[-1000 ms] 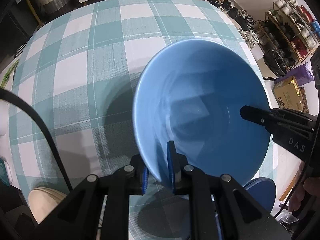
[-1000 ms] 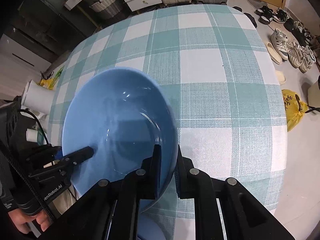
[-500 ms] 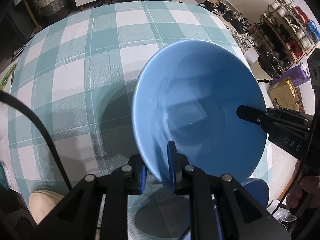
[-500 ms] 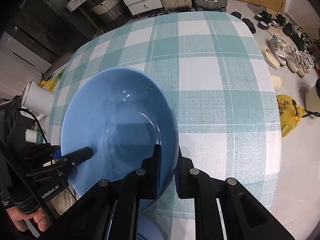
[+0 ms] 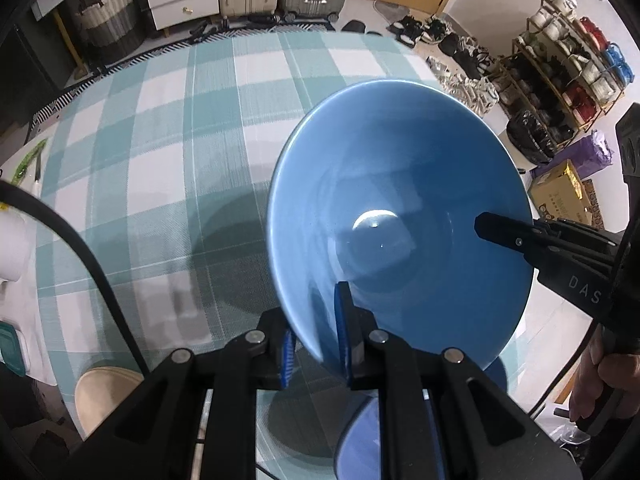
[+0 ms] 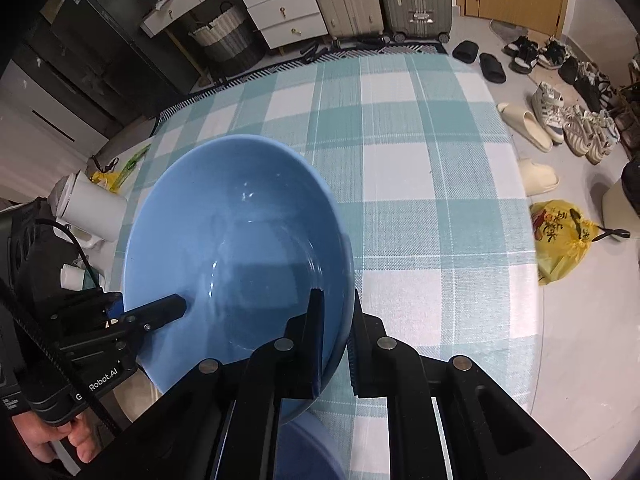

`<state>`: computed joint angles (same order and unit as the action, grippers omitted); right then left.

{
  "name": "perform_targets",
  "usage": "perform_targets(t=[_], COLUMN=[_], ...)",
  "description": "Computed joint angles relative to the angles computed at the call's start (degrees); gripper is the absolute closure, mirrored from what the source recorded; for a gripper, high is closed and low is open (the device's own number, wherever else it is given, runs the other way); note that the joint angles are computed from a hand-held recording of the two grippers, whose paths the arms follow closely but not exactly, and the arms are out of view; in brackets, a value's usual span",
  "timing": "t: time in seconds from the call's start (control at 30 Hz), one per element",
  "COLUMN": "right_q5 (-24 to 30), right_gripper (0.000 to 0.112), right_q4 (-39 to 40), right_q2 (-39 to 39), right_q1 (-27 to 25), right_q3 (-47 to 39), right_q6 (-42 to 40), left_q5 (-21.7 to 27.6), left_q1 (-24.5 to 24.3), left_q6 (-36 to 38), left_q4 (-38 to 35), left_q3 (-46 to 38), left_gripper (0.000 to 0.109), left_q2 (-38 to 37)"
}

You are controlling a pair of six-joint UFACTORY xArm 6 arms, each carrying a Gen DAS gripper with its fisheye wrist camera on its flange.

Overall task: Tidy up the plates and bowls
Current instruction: 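Carry the blue bowl with both grippers toward the nested blue bowls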

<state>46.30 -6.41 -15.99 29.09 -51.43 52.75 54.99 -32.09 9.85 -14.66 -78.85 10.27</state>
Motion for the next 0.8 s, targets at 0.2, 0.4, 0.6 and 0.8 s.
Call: perform_targets(t=[0.2,0.4,0.6,0.8], right_q5=[3.07,6.44,9.84,14.99], right_gripper=[0.102,0.102,0.102,0.102], right_q4=[-2.34,-4.89,-7.0,-9.54], right_q2=[-1.76,-4.41,-7.9,-9.65], right_q1=[1.95,4.8,8.49,13.29], right_q3=[-2.03,-2.96,-2.71,-3.53], right_q6=[2.26,6.02,9.88,14.02], left_q5=[1.81,2.28,0.58,0.73], left_q1=[0.66,0.46,-0.51,-2.06], left_q6=[0.99,0.85,0.57,0.63], left_q4=[-1.37,-1.26,-0.99,-0.21], left_q3=[0.66,2.9,9.03,15.23], left_gripper=[0.094,0.094,0.093,0.092], left_q2=[-2.99,-6.8,-13.5,-19.88])
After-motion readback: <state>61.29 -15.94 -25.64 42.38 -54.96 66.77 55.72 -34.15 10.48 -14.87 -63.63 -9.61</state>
